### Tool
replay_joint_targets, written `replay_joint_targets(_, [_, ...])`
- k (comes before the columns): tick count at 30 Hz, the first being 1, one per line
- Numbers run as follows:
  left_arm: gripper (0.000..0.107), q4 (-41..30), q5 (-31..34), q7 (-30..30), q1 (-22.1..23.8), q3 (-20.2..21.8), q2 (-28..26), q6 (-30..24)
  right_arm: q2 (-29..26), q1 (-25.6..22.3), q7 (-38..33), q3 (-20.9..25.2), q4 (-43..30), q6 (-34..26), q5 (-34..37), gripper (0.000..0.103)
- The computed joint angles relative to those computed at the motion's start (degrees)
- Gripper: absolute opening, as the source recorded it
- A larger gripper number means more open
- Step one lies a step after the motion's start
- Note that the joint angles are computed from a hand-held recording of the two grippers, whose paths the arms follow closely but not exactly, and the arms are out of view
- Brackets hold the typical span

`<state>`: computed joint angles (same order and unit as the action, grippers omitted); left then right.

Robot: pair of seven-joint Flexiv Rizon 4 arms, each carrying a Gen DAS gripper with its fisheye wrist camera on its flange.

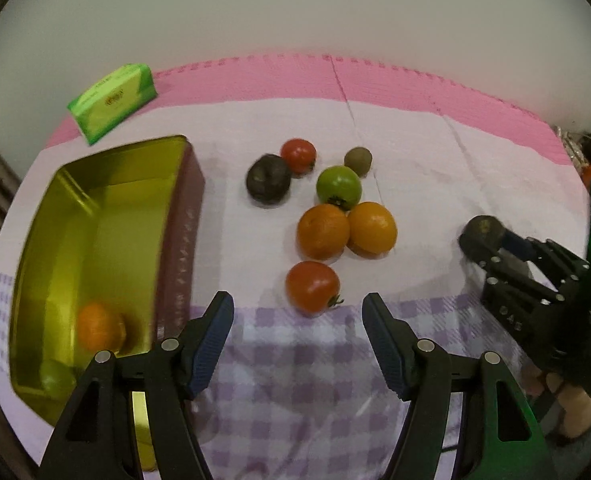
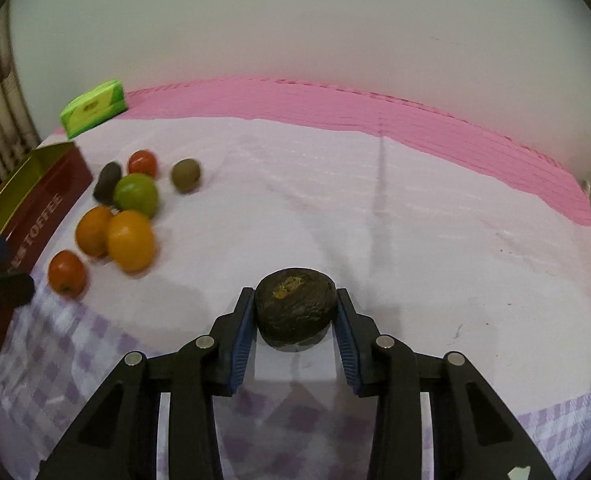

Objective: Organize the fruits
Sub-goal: 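Grasp the red tomato with the left gripper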

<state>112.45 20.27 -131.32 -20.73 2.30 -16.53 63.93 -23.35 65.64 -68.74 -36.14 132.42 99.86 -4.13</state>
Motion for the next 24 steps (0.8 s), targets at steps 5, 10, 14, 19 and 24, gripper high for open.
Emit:
replay_joint_targets(5, [0.066, -1.73, -2.45, 0.94, 0.45, -0.47, -3.10, -0.04, -0.70, -0.93, -0.38, 0.96, -0.57, 0.62, 0.82, 0.036])
replay_joint_targets(10, [0.062, -2.98, -3.29, 1.28, 0.03, 0.43, -4.73, -0.04, -0.62, -1.08, -0.59, 1.21, -0.53, 0.68, 0.99, 0.037])
replay_joint_targets(14, [0.049, -3.34, -4.07, 1.57, -0.08, 0.83, -5.40, -0.23, -0.58, -0.97, -0.77, 1.12, -0.49, 0.65, 1.17, 0.037])
replay_joint_targets(19, [0.036, -3.33, -4.03, 1.59, -0.50, 1.32, -5.65, 0.31, -0.58, -0.79, -0.69, 0.97, -0.53, 0.57, 1.15, 0.037])
replay_joint_targets(24, [0.035, -3.46, -1.92, 0.14, -1.77, 2.25, -5.28, -0.28, -0.60, -0.75, -0.65, 0.97, -0.53, 0.58, 1.18, 0.037])
